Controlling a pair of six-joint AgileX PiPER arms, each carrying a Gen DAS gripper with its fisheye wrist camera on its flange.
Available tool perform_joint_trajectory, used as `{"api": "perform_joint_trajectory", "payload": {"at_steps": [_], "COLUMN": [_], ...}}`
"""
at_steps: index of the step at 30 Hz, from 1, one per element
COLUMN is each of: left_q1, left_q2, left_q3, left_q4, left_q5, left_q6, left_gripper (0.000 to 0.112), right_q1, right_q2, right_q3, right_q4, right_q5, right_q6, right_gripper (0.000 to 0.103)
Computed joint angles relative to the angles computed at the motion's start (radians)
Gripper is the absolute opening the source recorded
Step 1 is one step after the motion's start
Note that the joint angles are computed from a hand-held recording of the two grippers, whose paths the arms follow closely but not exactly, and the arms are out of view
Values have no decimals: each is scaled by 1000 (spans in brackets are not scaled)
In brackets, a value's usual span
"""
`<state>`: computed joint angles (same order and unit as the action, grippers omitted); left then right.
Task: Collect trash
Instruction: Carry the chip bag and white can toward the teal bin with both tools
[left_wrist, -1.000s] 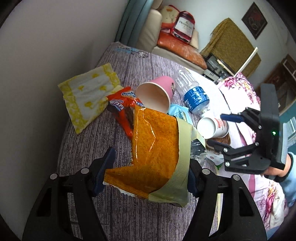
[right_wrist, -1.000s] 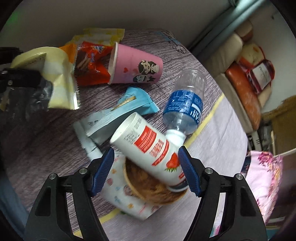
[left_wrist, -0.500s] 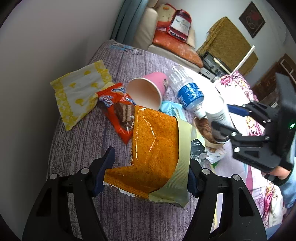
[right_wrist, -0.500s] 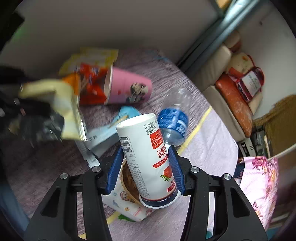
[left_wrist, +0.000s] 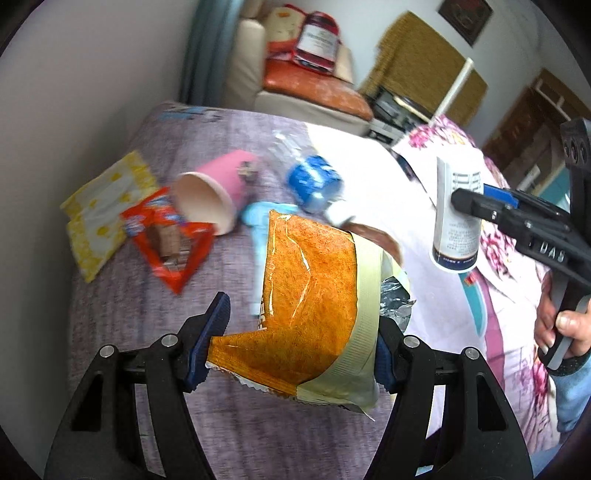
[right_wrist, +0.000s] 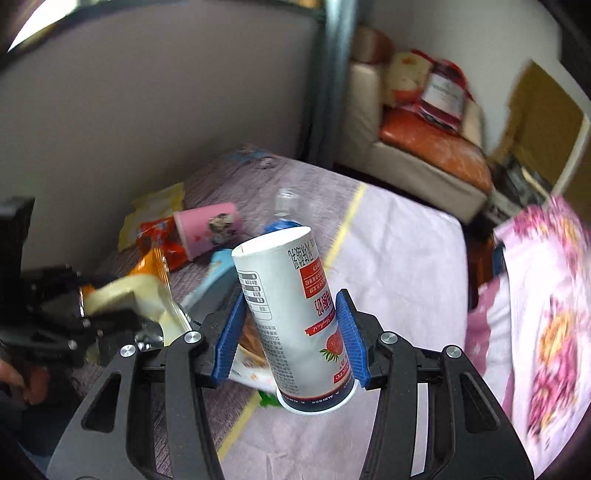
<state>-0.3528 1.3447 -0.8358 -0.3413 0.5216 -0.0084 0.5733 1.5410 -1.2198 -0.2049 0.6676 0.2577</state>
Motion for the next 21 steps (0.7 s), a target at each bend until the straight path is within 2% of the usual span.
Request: {"api": "perform_joint_trajectory", "payload": {"at_steps": [6,9,15,21], "left_q1": [-197,-274,-426,-539], "left_q2": [138,229,449,718], "left_q3": [-156,-261,-540,-933], "left_q4": [141,186,275,310], "left_q5": [-1,16,101,270], "left_q6": [-169,-211,-272,-291], "left_gripper": [69,69,69,69], "right_q1": [-171,-286,-593,-956], "right_q2": [-157,-219,-305,-335], "right_q3": [179,253,375,468], "right_q4": [87,169,459,772], "right_q5": [-56,-80,-101,-61], "right_q6": [-28,-106,-422,-815], "right_gripper": [47,47,47,47]}}
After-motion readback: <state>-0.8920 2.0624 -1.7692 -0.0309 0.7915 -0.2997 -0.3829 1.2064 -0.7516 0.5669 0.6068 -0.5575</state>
